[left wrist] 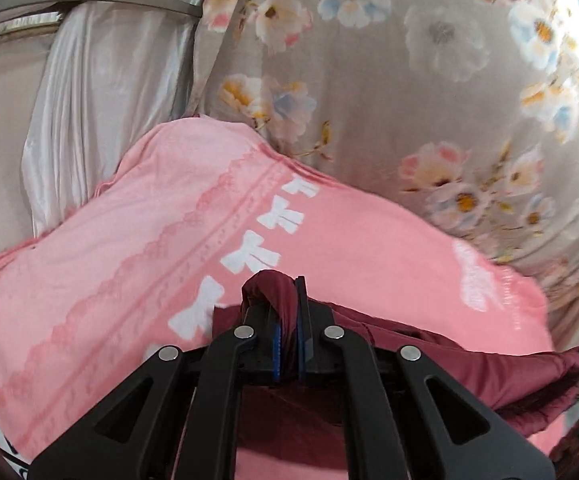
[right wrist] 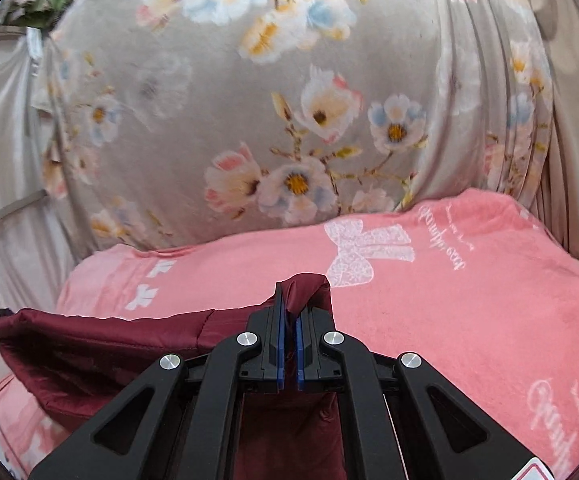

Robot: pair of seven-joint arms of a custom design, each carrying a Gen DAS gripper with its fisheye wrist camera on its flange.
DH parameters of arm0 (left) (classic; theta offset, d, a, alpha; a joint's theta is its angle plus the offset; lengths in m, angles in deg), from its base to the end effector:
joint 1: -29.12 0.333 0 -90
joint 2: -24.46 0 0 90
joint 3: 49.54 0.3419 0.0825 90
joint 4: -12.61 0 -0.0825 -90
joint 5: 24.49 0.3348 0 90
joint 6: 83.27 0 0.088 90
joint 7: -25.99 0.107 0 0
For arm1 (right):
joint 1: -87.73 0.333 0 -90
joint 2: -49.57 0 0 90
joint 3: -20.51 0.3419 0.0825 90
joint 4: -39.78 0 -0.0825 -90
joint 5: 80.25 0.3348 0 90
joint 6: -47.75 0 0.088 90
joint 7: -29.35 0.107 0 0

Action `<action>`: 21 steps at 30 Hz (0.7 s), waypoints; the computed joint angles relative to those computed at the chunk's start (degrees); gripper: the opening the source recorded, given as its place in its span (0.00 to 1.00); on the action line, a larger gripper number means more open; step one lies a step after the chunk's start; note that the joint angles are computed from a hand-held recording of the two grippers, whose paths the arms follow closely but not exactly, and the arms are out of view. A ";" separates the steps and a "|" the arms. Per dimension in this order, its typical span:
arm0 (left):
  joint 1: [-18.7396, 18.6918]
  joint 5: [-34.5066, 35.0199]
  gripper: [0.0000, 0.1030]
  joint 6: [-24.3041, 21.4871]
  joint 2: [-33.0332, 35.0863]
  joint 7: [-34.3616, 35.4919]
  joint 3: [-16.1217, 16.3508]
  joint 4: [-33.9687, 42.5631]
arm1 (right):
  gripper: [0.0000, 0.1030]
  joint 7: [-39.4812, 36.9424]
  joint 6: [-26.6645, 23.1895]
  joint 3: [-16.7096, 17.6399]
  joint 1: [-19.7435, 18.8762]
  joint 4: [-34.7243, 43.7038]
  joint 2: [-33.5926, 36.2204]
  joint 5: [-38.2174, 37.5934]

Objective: Fold large clothes

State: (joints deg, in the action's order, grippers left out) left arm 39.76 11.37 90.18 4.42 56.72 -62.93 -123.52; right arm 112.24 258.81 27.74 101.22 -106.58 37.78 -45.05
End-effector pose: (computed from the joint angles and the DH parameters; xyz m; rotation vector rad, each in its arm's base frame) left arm 0.4285 -0.0806 0.6048 -1.8977 1.2989 -0.9934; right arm 0.4135 0.0808 0.5531 -1.1940 1.5545 -0.8418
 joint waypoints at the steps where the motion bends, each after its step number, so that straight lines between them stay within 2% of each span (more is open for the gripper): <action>1: 2.54 2.17 0.04 -1.22 2.64 -1.58 -2.58 2.29 | 0.03 -0.71 -0.75 0.45 -0.83 3.88 4.28 1.43; 2: 5.14 5.71 0.04 -2.90 5.79 -4.68 -5.28 5.23 | 0.03 -2.08 -1.15 0.71 -0.93 6.18 6.55 3.05; 4: 6.79 11.63 0.04 -6.06 11.65 -9.49 -7.57 10.14 | 0.03 -7.10 -1.76 0.65 -0.13 11.78 12.11 8.57; 6: 6.22 15.69 0.04 -9.51 17.28 -12.41 -7.93 14.40 | 0.03 -10.83 -3.06 -1.04 1.85 16.74 16.89 12.78; 9: 3.68 17.45 0.04 -12.89 23.12 -13.08 -6.55 18.69 | 0.03 -15.95 -5.05 -4.93 6.01 22.52 22.09 19.01; 12: 0.65 18.59 0.05 -16.02 29.26 -12.84 -4.71 23.41 | 0.03 -22.19 -8.90 -11.05 11.22 28.94 27.31 26.97; 14: -1.31 19.35 0.05 -17.03 32.14 -12.99 -3.17 25.62 | 0.03 -26.92 -12.62 -18.54 17.39 33.17 30.68 33.94; 18: -4.75 20.56 0.07 -17.26 36.27 -13.98 0.25 27.99 | 0.03 -25.24 -17.83 -30.47 26.63 35.44 35.53 35.70; 19: -5.45 20.74 0.08 -16.63 36.93 -14.44 1.13 28.26 | 0.03 -24.10 -18.59 -31.89 27.75 35.44 36.25 35.07; 21: -6.76 21.35 0.09 -15.04 38.09 -15.76 3.09 28.42 | 0.04 -22.30 -19.81 -32.39 27.76 35.62 37.07 33.63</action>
State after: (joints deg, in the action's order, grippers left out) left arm 33.00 32.72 75.14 42.51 40.96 -59.84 -95.10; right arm 89.95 238.99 -4.65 128.98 -70.96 74.86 -11.42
